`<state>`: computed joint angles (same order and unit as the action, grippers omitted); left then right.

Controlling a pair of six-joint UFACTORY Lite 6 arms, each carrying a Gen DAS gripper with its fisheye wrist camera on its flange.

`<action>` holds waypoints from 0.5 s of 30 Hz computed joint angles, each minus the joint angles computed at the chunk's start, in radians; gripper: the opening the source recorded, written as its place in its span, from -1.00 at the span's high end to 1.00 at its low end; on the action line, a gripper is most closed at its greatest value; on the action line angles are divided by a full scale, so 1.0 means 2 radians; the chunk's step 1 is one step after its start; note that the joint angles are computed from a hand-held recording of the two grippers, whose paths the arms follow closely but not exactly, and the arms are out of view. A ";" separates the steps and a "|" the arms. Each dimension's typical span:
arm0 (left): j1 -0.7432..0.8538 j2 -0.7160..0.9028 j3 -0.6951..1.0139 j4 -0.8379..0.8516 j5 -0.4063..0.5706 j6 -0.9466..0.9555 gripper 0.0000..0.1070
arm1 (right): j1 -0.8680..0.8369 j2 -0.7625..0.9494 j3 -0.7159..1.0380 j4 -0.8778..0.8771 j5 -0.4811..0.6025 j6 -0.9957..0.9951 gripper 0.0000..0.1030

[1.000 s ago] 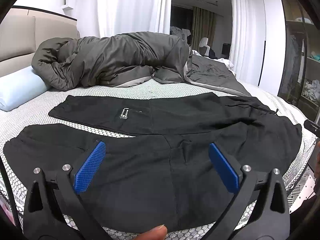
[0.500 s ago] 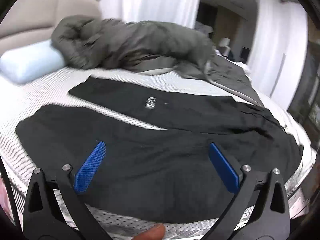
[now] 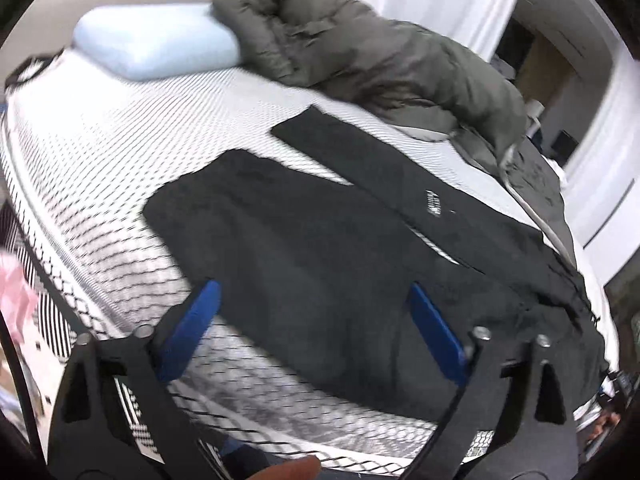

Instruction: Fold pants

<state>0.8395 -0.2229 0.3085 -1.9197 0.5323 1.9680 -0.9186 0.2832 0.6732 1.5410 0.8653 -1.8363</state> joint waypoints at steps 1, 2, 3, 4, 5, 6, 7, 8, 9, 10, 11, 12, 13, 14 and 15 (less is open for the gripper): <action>0.026 0.021 0.011 0.012 0.015 0.003 -0.64 | 0.008 0.013 0.013 0.003 -0.001 0.010 0.36; 0.044 0.034 0.016 0.014 0.023 0.009 -0.62 | 0.012 0.012 0.014 0.002 -0.001 0.015 0.58; 0.063 0.056 0.027 0.012 0.027 0.015 -0.62 | 0.012 0.008 0.012 0.000 -0.003 0.013 0.62; 0.060 0.076 0.039 0.012 0.025 0.011 -0.56 | 0.011 -0.003 0.002 0.002 -0.009 0.004 0.67; 0.067 0.098 0.054 0.025 0.027 0.002 -0.47 | 0.002 -0.015 -0.009 0.001 -0.013 -0.012 0.68; 0.076 0.126 0.071 0.038 0.029 -0.007 -0.42 | -0.020 -0.027 -0.021 0.000 -0.013 -0.031 0.68; 0.082 0.144 0.082 0.042 0.035 -0.006 -0.39 | -0.031 -0.033 -0.026 -0.008 -0.015 -0.029 0.68; 0.085 0.158 0.090 0.045 0.040 -0.004 -0.39 | -0.034 -0.036 -0.029 -0.007 -0.016 -0.029 0.68; 0.082 0.164 0.095 0.039 0.042 -0.003 -0.39 | -0.048 -0.026 -0.023 -0.019 -0.009 -0.026 0.68; 0.078 0.175 0.104 0.033 0.044 -0.002 -0.39 | -0.051 -0.019 -0.018 -0.027 -0.006 -0.021 0.67; 0.073 0.184 0.113 0.028 0.043 -0.001 -0.38 | -0.052 -0.017 -0.016 -0.033 -0.005 -0.019 0.67; 0.067 0.193 0.124 0.019 0.039 0.002 -0.36 | -0.050 -0.022 -0.020 -0.030 -0.008 -0.020 0.66; 0.059 0.208 0.139 0.001 0.031 0.009 -0.21 | -0.048 -0.026 -0.021 -0.033 -0.008 -0.017 0.61; 0.045 0.207 0.142 -0.017 0.016 0.010 0.10 | -0.042 -0.030 -0.023 -0.030 -0.010 -0.015 0.55; 0.036 0.217 0.153 -0.044 0.004 0.024 0.25 | -0.040 -0.031 -0.022 -0.030 -0.008 -0.009 0.50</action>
<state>0.9122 0.2108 0.6144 -2.0081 0.5407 2.0151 -0.9987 0.2218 0.6284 1.4816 0.8494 -1.8549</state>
